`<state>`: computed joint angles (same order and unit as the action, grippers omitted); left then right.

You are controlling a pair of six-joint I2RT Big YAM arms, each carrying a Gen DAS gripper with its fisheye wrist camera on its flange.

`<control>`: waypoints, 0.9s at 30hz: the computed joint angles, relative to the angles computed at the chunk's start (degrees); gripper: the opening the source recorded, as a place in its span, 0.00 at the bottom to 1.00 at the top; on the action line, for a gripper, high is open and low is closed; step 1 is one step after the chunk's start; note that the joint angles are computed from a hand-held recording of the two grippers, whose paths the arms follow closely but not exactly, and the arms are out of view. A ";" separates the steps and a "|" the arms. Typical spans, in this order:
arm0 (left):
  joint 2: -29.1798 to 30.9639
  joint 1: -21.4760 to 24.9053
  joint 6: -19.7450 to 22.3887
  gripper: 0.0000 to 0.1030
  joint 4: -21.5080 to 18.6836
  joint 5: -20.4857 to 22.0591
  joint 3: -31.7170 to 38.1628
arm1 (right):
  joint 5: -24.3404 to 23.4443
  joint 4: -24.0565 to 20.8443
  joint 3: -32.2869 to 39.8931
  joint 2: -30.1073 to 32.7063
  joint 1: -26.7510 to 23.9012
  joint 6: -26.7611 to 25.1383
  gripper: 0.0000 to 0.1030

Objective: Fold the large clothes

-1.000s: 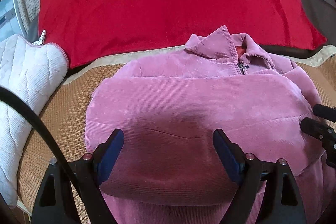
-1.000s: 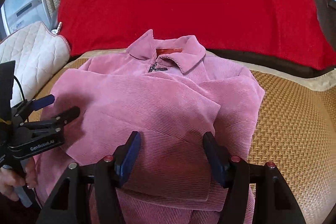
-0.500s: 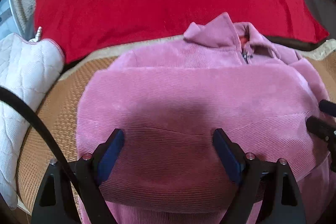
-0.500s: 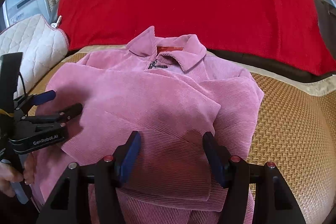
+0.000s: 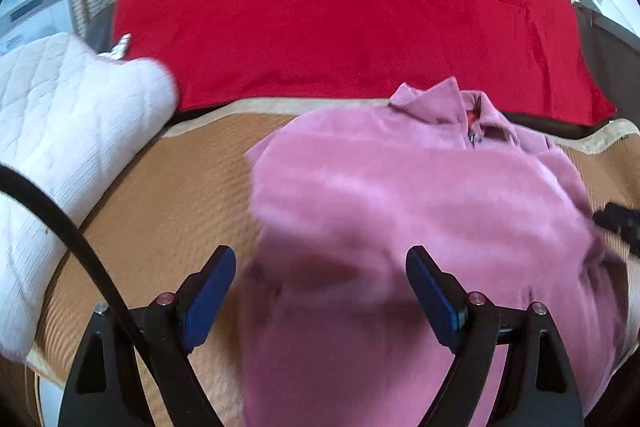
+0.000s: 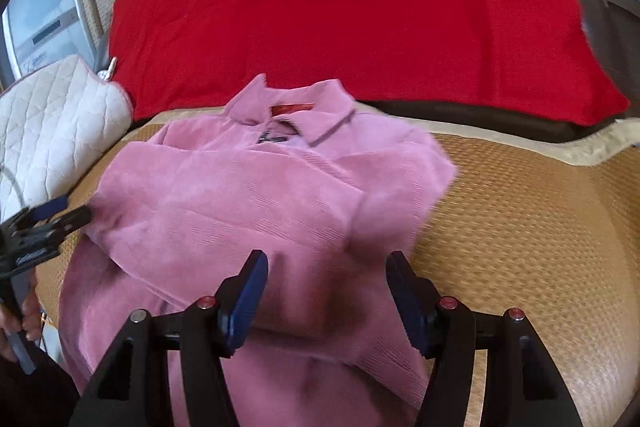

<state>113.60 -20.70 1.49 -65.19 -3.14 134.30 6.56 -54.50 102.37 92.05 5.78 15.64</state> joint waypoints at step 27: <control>-16.79 8.82 -2.63 0.85 -15.68 19.70 -30.96 | -18.59 -12.99 -30.71 -22.37 -1.31 7.32 0.72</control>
